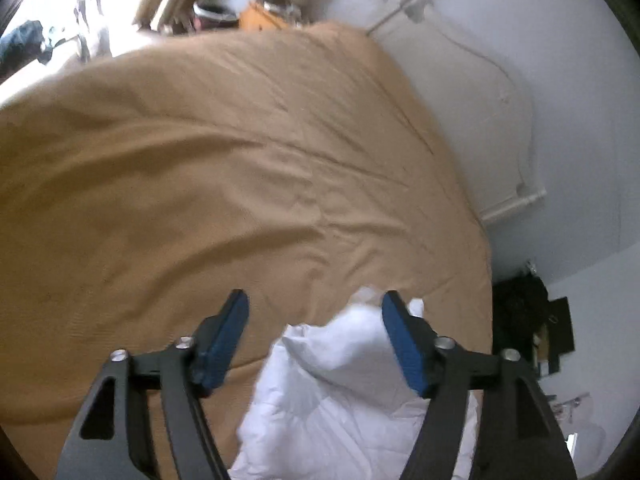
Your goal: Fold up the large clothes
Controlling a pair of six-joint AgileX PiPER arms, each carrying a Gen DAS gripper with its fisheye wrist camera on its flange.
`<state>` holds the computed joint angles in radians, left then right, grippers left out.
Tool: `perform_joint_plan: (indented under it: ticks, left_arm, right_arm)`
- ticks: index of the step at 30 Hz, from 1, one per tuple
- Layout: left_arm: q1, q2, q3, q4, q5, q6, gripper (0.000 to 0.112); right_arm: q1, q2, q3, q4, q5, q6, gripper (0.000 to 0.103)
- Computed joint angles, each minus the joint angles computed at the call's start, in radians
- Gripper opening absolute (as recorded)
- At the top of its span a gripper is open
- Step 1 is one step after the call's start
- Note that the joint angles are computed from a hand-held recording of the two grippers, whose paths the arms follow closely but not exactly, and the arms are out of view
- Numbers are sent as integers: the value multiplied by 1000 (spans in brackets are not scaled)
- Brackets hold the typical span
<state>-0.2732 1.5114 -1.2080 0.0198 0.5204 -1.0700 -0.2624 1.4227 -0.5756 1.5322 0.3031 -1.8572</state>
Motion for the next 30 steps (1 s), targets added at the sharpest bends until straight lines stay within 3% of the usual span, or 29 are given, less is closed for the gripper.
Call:
perform_joint_plan:
  ticks: [3, 6, 8, 9, 12, 14, 16, 17, 19, 21, 25, 30]
  left_arm:
    - [-70, -21, 27, 5, -45, -22, 73]
    - [-238, 65, 1, 44, -83, -97, 75]
    - [-373, 170, -74, 210, -38, -245, 75]
    - [-447, 244, -143, 310, 20, -312, 75]
    - [-629, 453, -385, 610, 318, -423, 75]
    - [-727, 595, -528, 779, 508, -464, 84]
    - [-755, 675, -588, 843, 595, -426, 90]
    - [-757, 681, -570, 870, 606, -438, 97]
    - [-747, 642, -456, 907, 552, -521, 103]
    - [-729, 609, -387, 908, 502, -575, 103]
    - [-728, 635, -421, 905, 521, -533, 103]
    - [-714, 603, -374, 911, 480, -512, 103]
  right_arm:
    - [15, 0, 5, 32, -12, -22, 103]
    - [30, 4, 7, 72, -24, -51, 103]
    - [45, -4, 15, 97, -36, -67, 103]
    - [42, 3, 10, 95, -35, -68, 103]
    - [35, 11, 14, 131, -28, -114, 103]
    - [32, -3, 27, 133, -25, -119, 103]
    - [21, -5, 17, 83, -15, -76, 103]
    - [14, -7, 17, 77, -7, -81, 103]
    - [-12, -11, 22, 69, 22, -105, 103]
    - [-46, -24, 30, 55, 47, -134, 103]
    - [-139, -28, 24, 33, 94, -190, 103]
    - [-266, 14, -48, -82, 152, -178, 103]
